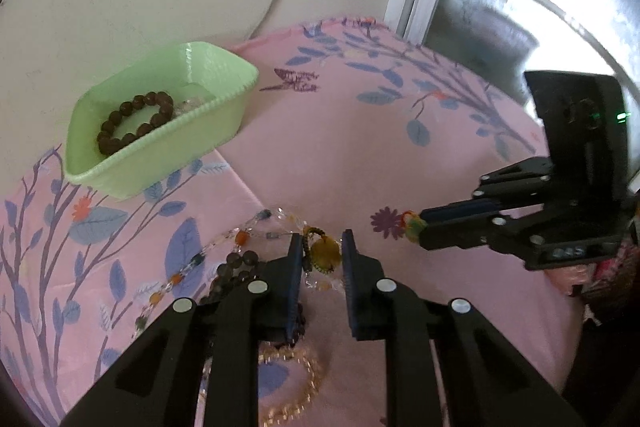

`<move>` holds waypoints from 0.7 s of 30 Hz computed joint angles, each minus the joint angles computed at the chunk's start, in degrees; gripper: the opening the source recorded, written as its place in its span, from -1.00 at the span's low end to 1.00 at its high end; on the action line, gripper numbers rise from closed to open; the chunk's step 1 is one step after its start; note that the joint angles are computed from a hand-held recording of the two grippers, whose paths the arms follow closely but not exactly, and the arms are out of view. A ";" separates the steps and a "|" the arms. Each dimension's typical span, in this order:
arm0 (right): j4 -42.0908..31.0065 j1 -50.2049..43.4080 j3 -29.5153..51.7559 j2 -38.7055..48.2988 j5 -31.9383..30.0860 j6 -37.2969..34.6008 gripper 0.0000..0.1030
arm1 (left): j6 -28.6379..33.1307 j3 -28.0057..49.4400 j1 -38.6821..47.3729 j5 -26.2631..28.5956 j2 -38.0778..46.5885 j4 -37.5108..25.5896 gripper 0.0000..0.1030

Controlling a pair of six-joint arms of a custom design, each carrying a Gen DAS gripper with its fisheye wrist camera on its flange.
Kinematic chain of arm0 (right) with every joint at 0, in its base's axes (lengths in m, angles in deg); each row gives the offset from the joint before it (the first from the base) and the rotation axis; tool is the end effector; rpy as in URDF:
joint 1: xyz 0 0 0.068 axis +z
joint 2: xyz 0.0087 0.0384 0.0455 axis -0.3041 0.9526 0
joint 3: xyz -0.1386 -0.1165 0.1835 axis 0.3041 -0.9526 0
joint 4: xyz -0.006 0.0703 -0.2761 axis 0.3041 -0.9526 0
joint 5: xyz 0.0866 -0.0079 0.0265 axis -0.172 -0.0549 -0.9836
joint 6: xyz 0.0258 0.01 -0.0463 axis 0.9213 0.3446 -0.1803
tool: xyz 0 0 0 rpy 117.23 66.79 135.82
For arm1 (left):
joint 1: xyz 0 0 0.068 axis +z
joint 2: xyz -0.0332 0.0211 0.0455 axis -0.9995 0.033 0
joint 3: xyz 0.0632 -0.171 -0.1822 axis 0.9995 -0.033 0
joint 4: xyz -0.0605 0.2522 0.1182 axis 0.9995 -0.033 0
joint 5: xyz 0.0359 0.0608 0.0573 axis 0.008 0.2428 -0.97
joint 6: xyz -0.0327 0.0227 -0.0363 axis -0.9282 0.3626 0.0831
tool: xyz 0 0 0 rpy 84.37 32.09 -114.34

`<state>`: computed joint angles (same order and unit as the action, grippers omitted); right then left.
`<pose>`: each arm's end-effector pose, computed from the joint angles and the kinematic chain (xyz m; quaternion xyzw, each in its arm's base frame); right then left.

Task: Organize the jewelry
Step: 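Grasp the amber pendant with the left gripper while the right gripper holds the green pendant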

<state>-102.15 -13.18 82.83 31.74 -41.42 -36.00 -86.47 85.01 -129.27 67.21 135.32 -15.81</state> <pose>0.2436 0.0442 0.1090 -0.2484 0.8679 0.3406 0.2626 0.2496 -0.2159 0.1585 0.2027 0.9234 -0.1338 0.2971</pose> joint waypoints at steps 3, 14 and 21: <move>-0.06 -0.67 -0.22 -0.47 -1.43 -0.01 -0.75 | -1.39 -3.12 0.78 1.64 -4.86 0.74 -0.55; -0.94 -0.58 0.86 1.62 -3.28 0.85 -0.75 | -11.13 -13.47 9.25 19.99 -14.70 10.08 -0.55; -0.84 -0.53 1.01 1.82 -3.22 0.75 -0.75 | -18.18 -20.76 13.98 25.73 -20.22 17.26 -0.55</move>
